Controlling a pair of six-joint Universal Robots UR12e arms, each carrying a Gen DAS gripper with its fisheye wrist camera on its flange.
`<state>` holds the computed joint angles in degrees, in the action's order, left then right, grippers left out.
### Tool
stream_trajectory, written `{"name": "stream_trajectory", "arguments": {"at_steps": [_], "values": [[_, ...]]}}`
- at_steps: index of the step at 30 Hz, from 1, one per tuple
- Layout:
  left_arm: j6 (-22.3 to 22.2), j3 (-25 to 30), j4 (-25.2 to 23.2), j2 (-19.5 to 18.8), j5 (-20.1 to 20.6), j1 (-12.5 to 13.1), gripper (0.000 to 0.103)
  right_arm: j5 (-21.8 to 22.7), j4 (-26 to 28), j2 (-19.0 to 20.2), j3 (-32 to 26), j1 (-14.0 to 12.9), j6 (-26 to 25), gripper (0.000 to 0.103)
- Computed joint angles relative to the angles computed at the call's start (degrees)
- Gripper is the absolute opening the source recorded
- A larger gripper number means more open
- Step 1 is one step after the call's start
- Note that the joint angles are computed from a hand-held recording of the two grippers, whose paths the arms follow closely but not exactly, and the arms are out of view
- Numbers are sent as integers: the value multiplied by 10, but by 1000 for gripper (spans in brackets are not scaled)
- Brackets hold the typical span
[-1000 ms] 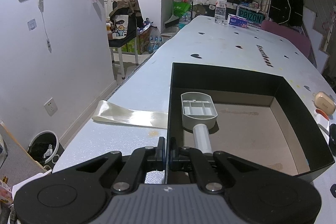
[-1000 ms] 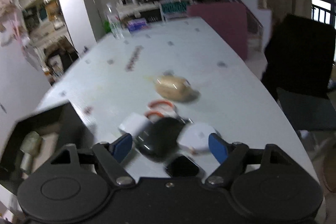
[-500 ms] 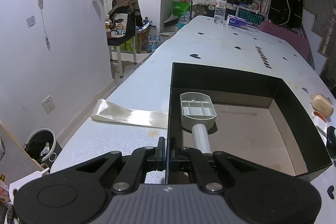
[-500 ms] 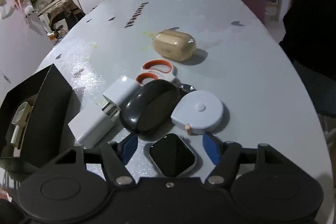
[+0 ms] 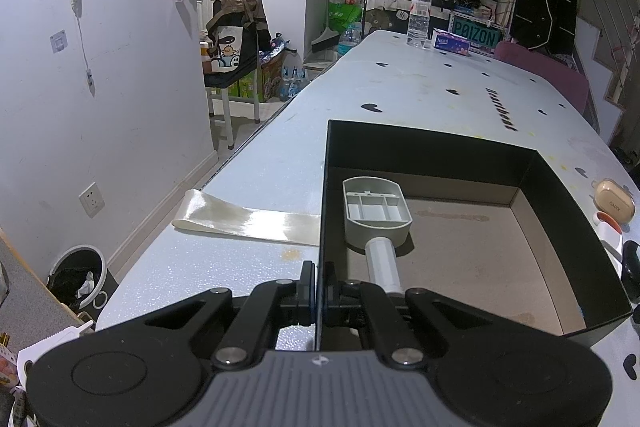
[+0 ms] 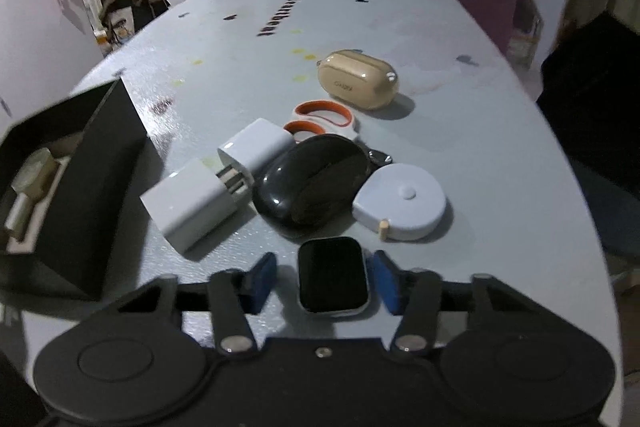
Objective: Organize rigid objects
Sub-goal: 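Reach the right tool to the black smartwatch and grasp it, then place the smartwatch onto the white holder in the box, open the right tool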
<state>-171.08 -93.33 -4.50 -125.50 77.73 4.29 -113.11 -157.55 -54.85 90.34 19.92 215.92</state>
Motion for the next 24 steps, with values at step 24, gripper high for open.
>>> {"name": "stream_trajectory", "arguments": {"at_steps": [24], "values": [[0,0,3,0,-2,1,2,142,-5,94,-225,27,-68,40]]}}
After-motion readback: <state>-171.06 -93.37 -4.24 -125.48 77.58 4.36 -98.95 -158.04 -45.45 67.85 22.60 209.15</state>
